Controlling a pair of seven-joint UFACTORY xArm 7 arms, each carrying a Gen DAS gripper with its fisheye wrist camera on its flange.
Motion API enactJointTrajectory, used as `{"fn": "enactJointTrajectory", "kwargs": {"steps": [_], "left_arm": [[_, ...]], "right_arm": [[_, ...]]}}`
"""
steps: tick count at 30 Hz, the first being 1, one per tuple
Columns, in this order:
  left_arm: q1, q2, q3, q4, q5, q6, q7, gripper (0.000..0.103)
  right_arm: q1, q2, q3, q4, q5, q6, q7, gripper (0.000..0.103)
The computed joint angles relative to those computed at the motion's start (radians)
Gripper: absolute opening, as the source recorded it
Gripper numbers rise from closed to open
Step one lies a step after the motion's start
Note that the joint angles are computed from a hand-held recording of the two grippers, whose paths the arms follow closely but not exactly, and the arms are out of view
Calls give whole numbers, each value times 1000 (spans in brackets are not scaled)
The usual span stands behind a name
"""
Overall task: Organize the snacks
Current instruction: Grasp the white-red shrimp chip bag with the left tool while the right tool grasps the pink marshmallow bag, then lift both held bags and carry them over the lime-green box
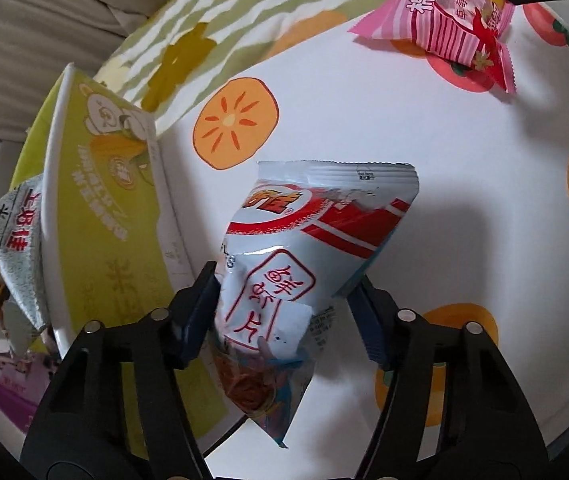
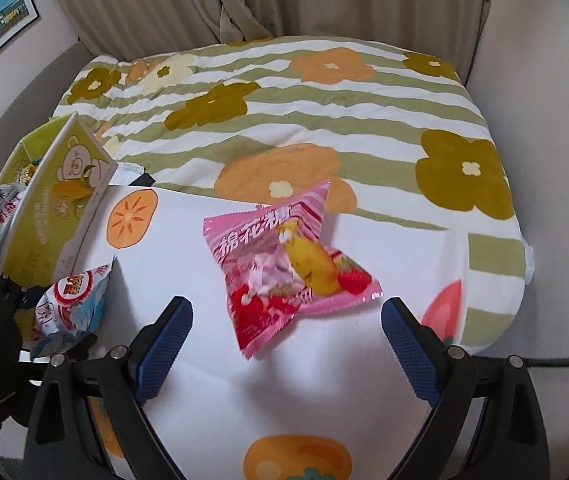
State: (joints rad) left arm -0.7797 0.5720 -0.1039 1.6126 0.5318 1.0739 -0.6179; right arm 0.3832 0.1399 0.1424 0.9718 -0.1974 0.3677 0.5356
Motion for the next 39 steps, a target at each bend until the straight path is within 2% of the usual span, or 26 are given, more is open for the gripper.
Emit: {"fn": "enactJointTrajectory", "kwargs": {"steps": [5,10,14,17,21,25,28,33,39], "left_arm": [[13,-7,-3,-11,-12,-25,13,50],[33,-22,-8,-26,-40,-64,17,49],[37,-34,-10,-35,-54,-80,9,49],[37,-41,-11,-42,-59,-85,-2,49],[41,-57,-13,-64,-67,-105,-24,49],[44,-76,-15,-84,-64,-124,-47,49],[40,-90,-15,-95,-53,-139,-70,49],[22,-136,-17,-110,-11,-156,-125,49],[4,-243,-27,-157,84,-180,-250,49]], "right_arm": [[-3,70,0,78,5,46,-76,94],[9,150,-6,162,7,86,-143,94],[45,218,-36,227,-54,119,-158,94],[45,250,-40,256,-56,129,-185,94],[42,281,-37,280,-33,146,-218,88],[43,266,-38,251,-29,118,-233,75],[46,239,-41,213,-20,91,-223,70],[64,139,-44,121,-38,35,-157,69],[63,-22,-9,47,-67,36,-91,69]]}}
